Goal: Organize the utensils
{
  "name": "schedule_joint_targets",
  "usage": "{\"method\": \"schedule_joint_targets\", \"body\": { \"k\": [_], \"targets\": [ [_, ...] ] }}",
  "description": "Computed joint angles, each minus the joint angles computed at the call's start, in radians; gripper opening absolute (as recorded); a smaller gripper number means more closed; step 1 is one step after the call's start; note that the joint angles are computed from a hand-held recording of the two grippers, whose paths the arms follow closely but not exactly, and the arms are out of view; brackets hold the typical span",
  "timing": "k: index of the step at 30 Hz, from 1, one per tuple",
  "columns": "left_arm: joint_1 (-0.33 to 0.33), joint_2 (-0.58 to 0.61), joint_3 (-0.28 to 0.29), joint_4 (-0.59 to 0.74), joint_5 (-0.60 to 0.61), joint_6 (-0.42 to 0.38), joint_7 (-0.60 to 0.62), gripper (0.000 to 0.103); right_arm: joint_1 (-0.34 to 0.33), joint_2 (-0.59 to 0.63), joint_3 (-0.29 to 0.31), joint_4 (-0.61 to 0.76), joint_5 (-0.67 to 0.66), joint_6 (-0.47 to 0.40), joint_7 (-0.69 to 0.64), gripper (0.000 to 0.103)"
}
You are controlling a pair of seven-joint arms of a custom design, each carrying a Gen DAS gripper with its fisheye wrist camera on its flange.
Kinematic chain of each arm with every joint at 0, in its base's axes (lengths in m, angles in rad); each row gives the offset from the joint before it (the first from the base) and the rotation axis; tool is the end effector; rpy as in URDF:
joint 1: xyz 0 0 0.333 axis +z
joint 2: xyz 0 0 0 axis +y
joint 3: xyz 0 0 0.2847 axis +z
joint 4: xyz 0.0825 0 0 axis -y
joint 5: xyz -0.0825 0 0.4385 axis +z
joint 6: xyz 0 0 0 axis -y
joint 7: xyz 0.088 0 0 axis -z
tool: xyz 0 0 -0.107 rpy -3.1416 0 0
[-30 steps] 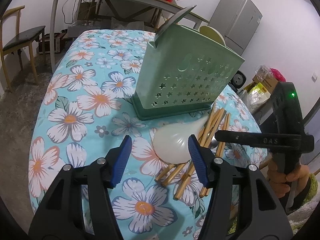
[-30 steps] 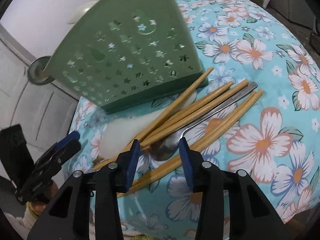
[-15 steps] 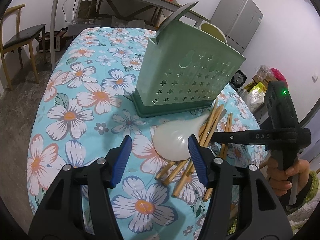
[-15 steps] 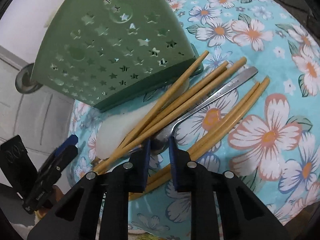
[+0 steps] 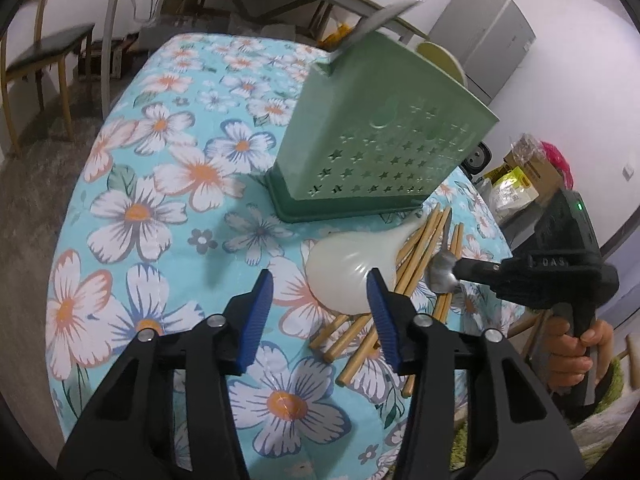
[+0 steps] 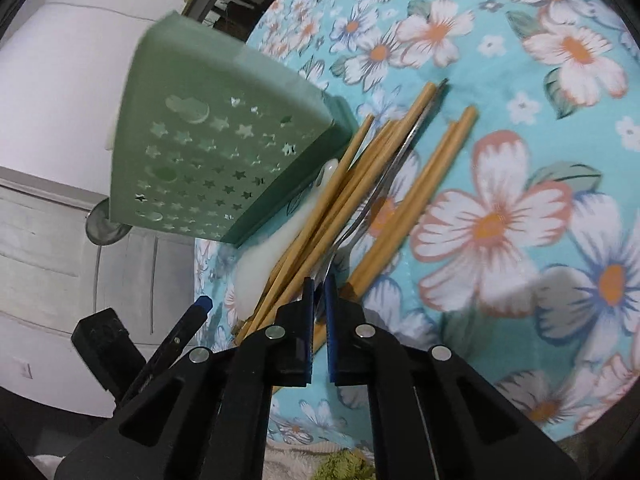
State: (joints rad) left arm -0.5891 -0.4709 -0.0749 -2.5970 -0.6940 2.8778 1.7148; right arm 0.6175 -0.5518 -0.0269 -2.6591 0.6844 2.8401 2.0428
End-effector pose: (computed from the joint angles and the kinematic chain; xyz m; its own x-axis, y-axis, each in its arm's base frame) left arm 0.4093 -0.2732 0.4344 -0.3321 -0.8355 0.4377 -0.8130 0.0183 -0.5820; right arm 0.4095 0.2353 0.4341 -0.2498 -0.6586 -0.7098 -0.8456 0.5056 -0.1715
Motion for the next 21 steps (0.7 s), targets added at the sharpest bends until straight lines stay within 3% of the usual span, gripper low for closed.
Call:
{"method": "schedule_joint_targets", "body": {
  "k": [4, 7, 12, 21],
  "targets": [
    [-0.029, 0.023, 0.051, 0.03, -0.097, -0.058, 0.035, 0.035, -0.014, -0.079, -0.018, -0.053, -0.006, -0.025, -0.004, 0.005],
    [-0.026, 0.061, 0.082, 0.072, -0.211, -0.156, 0.059, 0.033, -0.015, -0.102, -0.034, -0.067, -0.009, -0.033, -0.018, 0.005],
    [0.011, 0.109, 0.093, 0.11, -0.373, -0.261, 0.079, 0.032, 0.03, -0.003, -0.013, -0.011, 0.017, 0.029, -0.008, 0.005],
    [0.079, 0.151, 0.12, 0.123, -0.765, -0.461, 0.211, 0.033, 0.057, 0.01, -0.041, -0.009, 0.078, 0.041, -0.067, 0.005]
  ]
}}
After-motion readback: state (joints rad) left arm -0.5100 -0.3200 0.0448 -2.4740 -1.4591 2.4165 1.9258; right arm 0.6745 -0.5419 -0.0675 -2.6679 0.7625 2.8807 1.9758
